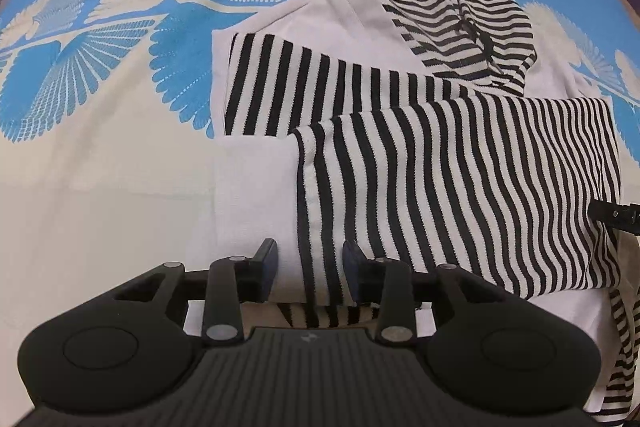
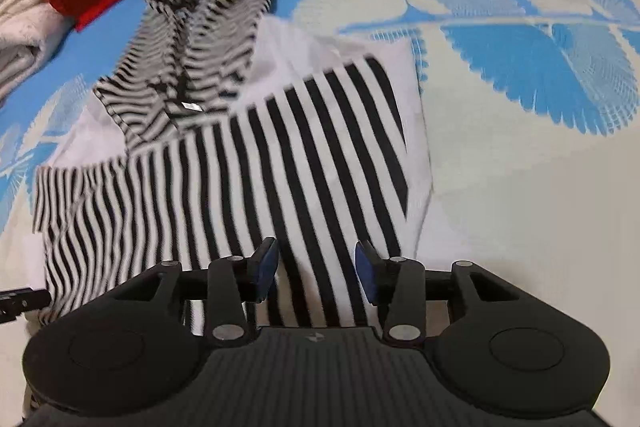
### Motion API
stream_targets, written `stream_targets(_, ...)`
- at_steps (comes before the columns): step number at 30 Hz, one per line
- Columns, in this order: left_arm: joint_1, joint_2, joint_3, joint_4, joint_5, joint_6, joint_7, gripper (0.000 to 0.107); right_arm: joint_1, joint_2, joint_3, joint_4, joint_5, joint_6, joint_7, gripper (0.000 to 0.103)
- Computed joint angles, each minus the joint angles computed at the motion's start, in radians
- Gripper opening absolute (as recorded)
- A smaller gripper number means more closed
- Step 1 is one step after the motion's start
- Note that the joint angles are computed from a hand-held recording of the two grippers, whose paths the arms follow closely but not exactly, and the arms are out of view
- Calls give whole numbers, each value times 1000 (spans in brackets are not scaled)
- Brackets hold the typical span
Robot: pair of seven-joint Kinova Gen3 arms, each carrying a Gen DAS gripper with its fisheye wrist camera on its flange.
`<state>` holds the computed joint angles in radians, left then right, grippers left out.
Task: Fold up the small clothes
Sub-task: 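Open both grippers and lift them away from the folded sleeves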
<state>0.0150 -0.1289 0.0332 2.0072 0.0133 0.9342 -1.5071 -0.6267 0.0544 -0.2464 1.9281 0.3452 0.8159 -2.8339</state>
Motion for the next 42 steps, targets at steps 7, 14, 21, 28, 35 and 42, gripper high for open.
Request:
stream_targets(7, -10, -13, -9, -7, 26, 1, 6, 40, -33, -6, -20, -23, 76, 50, -51, 44)
stream_targets(14, -15, -80, -3, -8, 41, -44, 44, 59, -69, -15, -40, -48, 149, 116, -92, 44)
stream_targets(21, -5, -160, 22, 27, 35, -146, 103, 78, -104, -33, -68, -55, 227, 193, -163, 45)
stream_targets(28, 1, -205, 75, 61, -33, -227, 154, 84, -111, -53, -87, -63, 248, 249, -184, 44)
stream_targets(35, 11, -172, 51, 42, -21, -210, 177, 84, -92, -80, -97, -60, 235, 258, -176, 44)
stream_targets(42, 29, -122, 7, 18, 49, -151, 120, 70, -78, -85, -104, -66, 224, 278, -146, 45)
